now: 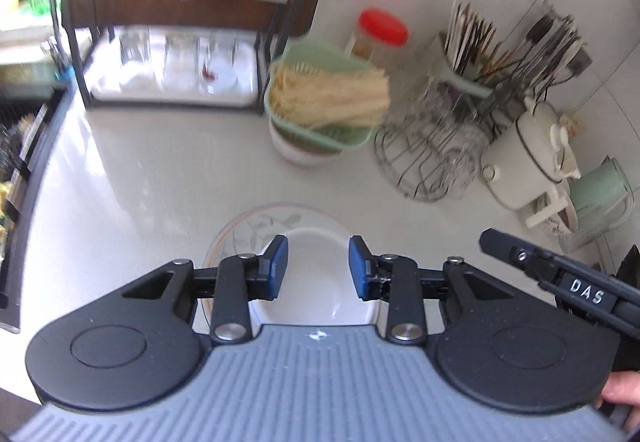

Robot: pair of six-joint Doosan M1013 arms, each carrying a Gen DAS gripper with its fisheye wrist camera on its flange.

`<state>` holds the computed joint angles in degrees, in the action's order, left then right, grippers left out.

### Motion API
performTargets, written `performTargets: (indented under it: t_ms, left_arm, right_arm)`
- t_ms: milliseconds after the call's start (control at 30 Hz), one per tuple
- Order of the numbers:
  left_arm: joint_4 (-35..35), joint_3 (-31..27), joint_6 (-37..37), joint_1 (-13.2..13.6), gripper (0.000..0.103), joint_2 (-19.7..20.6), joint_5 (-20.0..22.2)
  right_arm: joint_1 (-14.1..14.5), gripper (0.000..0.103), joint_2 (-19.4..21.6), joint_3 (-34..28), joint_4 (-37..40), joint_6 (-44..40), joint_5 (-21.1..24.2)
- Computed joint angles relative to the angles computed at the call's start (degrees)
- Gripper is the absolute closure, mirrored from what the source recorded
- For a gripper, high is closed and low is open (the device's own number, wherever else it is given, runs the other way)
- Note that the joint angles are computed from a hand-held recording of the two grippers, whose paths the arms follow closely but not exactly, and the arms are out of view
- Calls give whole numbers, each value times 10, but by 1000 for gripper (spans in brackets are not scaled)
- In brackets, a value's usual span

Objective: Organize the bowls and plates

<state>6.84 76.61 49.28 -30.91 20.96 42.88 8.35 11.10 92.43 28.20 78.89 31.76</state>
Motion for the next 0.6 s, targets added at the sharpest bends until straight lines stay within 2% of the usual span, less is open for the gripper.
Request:
performTargets:
  t_ms: [167,433,600]
  left_arm:
    - [93,8,-77,-33,65,-27,-5]
    - [230,35,-221,-91,61,-64,15]
    - [276,50,-282,-126,57,-79,48]
  right_arm:
    - [-17,67,-27,11,66,-91,-6]
    - [-46,67,-76,55,179,-254,-8]
    - [-59,67,-100,79,201,-288,7]
